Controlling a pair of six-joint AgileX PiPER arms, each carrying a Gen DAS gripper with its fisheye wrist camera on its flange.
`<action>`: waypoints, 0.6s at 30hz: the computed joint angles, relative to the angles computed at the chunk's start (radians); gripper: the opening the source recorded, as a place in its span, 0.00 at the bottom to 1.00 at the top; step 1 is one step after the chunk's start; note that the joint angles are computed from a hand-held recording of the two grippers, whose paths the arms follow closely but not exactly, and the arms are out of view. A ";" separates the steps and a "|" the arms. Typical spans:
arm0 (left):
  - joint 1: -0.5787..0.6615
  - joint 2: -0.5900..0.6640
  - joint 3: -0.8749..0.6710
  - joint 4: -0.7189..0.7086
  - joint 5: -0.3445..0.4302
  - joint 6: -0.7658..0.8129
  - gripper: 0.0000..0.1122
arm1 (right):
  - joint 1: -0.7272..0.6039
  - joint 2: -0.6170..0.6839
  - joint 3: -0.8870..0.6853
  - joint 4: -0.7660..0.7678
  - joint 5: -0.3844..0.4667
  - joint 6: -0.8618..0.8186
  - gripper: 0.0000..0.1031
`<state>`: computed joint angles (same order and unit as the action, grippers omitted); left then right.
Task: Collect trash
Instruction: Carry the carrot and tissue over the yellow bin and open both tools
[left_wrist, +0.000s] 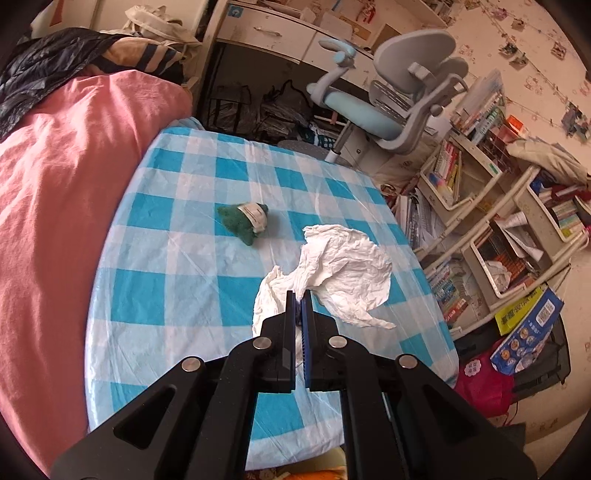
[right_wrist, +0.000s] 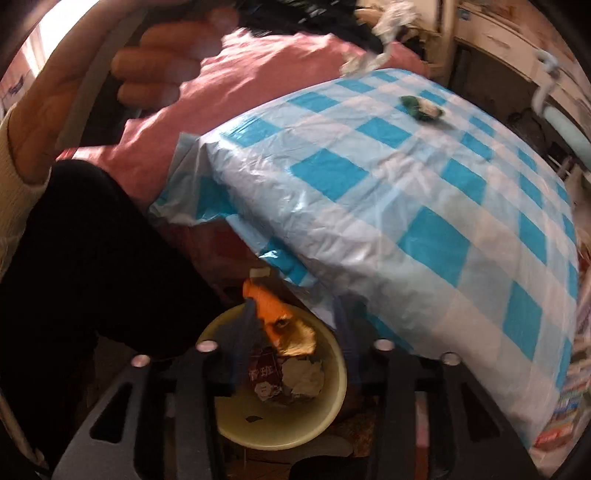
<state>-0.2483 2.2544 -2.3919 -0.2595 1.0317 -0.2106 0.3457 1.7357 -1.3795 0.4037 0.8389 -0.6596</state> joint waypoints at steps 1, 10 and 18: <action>-0.015 -0.001 0.016 -0.011 0.002 0.017 0.03 | -0.012 -0.052 0.055 0.010 -0.055 0.032 0.57; -0.140 -0.102 0.298 -0.093 -0.057 0.190 0.03 | -0.135 -0.363 0.289 -0.131 -0.356 0.534 0.80; -0.254 -0.084 0.313 -0.023 0.070 0.339 0.03 | -0.182 -0.465 0.322 -0.132 -0.344 0.597 0.82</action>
